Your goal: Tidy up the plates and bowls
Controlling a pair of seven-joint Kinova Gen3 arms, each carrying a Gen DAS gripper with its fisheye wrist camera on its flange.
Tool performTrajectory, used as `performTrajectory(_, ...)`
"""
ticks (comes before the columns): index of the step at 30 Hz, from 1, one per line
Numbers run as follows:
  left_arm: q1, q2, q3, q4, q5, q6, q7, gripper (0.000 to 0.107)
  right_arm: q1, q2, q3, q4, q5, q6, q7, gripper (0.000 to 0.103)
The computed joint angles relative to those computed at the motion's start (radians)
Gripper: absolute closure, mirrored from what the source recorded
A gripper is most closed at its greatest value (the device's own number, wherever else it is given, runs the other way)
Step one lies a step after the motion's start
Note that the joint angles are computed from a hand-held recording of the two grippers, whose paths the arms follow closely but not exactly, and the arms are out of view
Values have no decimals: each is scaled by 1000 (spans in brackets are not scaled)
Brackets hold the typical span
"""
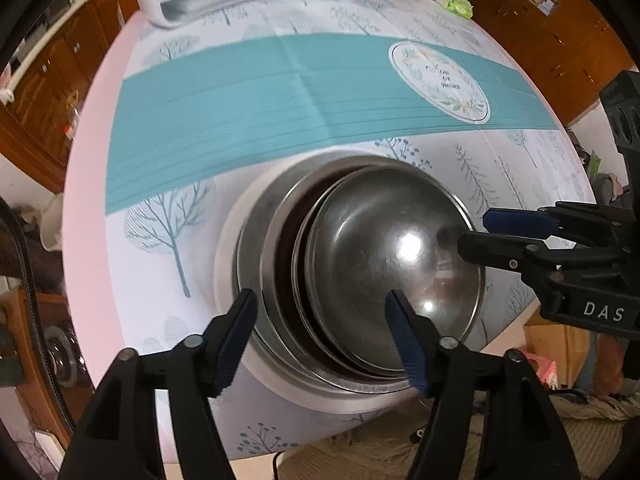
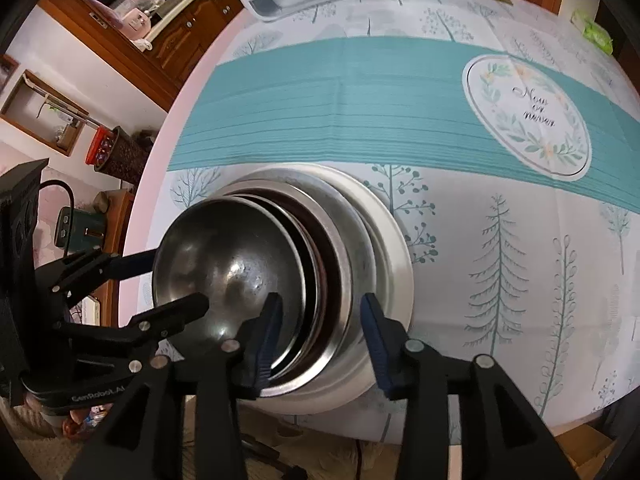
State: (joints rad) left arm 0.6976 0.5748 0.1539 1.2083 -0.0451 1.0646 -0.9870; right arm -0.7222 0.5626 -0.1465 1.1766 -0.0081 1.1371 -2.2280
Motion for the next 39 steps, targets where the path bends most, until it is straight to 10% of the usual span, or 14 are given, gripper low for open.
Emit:
performTrajectory(18, 79, -98, -8, -20, -97, -101, 54, 21, -127, -202, 28, 135, 257, -19, -310, 58)
performTrajectory(29, 193, -91, -59, -170, -231, -25, 253, 6, -249, -282, 6, 97, 585, 146, -499, 41)
performTrajectory(39, 363, -14, -130, -382, -435, 218, 469, 6, -245, -329, -35, 127, 700, 181, -536, 36)
